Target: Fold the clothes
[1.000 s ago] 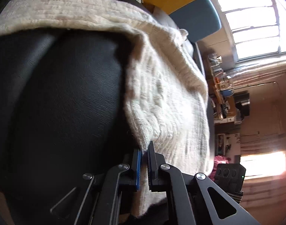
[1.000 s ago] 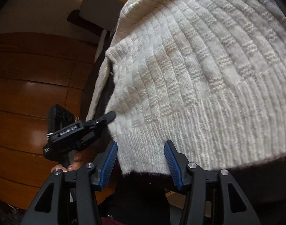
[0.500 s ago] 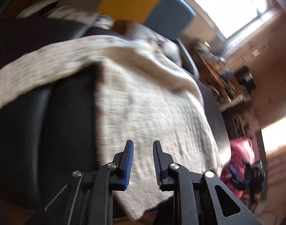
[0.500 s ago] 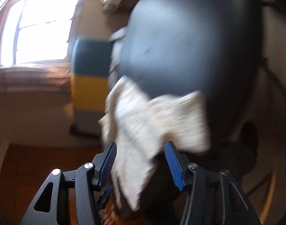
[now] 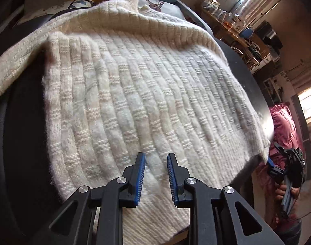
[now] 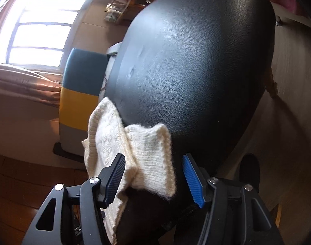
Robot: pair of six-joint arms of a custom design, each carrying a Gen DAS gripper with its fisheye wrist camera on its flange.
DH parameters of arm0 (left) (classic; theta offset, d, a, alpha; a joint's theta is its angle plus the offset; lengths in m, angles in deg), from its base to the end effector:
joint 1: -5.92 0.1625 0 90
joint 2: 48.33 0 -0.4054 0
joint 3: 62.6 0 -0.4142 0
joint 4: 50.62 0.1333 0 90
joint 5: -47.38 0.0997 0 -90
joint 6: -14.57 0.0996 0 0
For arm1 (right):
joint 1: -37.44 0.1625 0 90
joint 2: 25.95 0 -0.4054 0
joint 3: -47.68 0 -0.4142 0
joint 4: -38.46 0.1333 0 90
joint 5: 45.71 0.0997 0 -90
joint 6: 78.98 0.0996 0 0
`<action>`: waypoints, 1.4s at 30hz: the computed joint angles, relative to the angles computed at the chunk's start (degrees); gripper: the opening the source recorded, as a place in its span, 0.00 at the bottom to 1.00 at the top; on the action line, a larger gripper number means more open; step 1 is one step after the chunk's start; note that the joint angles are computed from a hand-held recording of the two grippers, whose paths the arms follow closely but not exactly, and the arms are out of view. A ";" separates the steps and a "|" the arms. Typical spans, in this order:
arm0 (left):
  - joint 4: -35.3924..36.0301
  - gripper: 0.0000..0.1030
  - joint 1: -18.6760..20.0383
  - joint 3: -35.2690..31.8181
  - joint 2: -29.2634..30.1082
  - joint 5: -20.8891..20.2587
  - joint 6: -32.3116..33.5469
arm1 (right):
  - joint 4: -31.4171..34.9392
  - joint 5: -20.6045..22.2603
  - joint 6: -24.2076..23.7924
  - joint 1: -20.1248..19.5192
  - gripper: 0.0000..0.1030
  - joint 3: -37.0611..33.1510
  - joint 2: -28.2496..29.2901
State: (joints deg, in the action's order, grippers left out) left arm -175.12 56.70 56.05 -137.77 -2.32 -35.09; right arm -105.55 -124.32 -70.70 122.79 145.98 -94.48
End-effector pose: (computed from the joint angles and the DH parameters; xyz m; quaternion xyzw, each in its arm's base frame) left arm -0.1451 -0.4905 0.2993 -0.1012 0.9325 -0.2719 0.2154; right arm 0.1007 -0.6492 0.2860 0.0888 0.9690 -0.2057 0.1036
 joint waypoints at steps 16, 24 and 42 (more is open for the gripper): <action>8.57 0.22 -1.44 -1.77 1.82 3.90 6.30 | 2.78 -36.68 -28.41 15.49 0.05 -11.75 6.94; 20.65 0.22 -1.51 -2.93 -1.97 4.42 2.13 | -20.45 -58.66 -55.89 21.39 0.00 -24.63 19.12; 17.60 0.36 -1.65 -8.61 -3.43 7.15 4.05 | 25.34 -36.10 -17.05 14.14 0.37 -38.20 23.62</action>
State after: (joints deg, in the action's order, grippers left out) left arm -157.52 55.05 47.44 -141.20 4.83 -31.04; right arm -80.20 -160.42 -87.75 136.93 107.78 -70.86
